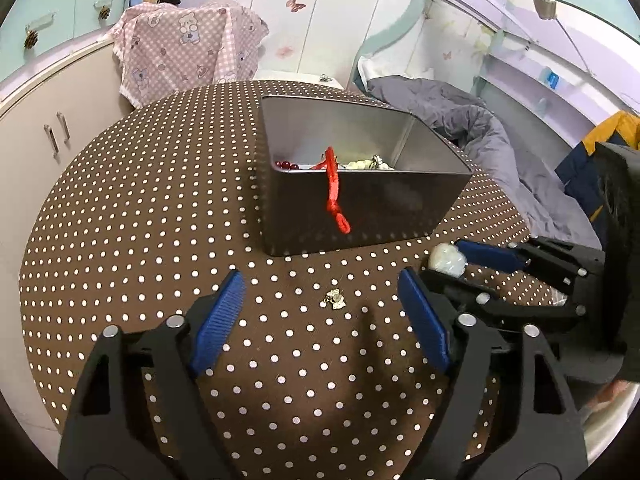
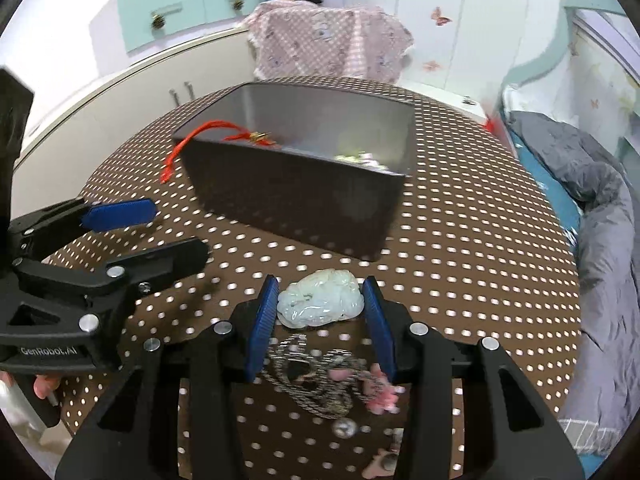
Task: Organize jewelry
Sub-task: 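Grasp the pale jade pendant with the right gripper while the left gripper grasps the small silver charm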
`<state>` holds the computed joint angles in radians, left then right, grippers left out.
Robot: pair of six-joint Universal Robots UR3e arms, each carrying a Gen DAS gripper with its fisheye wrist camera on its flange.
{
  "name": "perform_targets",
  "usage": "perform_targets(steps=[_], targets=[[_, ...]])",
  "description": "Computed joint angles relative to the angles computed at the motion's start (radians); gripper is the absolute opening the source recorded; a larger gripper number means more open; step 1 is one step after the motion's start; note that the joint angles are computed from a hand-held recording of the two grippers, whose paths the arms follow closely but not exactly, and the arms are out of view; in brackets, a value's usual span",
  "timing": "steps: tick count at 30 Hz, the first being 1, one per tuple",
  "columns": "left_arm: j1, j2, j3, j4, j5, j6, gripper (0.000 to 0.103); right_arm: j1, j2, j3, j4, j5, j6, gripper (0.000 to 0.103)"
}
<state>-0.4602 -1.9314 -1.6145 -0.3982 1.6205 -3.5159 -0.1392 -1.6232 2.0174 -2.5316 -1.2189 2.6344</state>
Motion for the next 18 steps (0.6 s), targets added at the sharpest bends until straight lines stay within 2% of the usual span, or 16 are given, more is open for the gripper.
perform_targets(steps=[4, 10, 13, 14, 16, 18], targets=[[0.01, -0.005, -0.003, 0.008, -0.02, 0.003, 0.073, -0.052, -0.047, 0.016, 0.007, 0.012, 0.009, 0.04], [0.004, -0.034, 0.036, -0.042, -0.024, 0.013, 0.06, -0.119, -0.073, 0.028, 0.022, 0.022, 0.032, 0.041], [-0.008, -0.049, 0.062, -0.075, -0.001, 0.01, 0.045, -0.133, -0.067, 0.031, 0.027, 0.018, 0.04, 0.041], [-0.009, -0.05, 0.065, -0.079, 0.001, 0.011, 0.036, -0.134, -0.066, 0.034, 0.026, 0.017, 0.042, 0.041], [-0.01, -0.048, 0.061, -0.08, 0.001, 0.012, 0.033, -0.137, -0.063, 0.034, 0.029, 0.017, 0.046, 0.041], [-0.018, -0.05, 0.069, -0.094, 0.026, 0.016, 0.026, -0.141, -0.069, 0.037, 0.032, 0.023, 0.045, 0.041]])
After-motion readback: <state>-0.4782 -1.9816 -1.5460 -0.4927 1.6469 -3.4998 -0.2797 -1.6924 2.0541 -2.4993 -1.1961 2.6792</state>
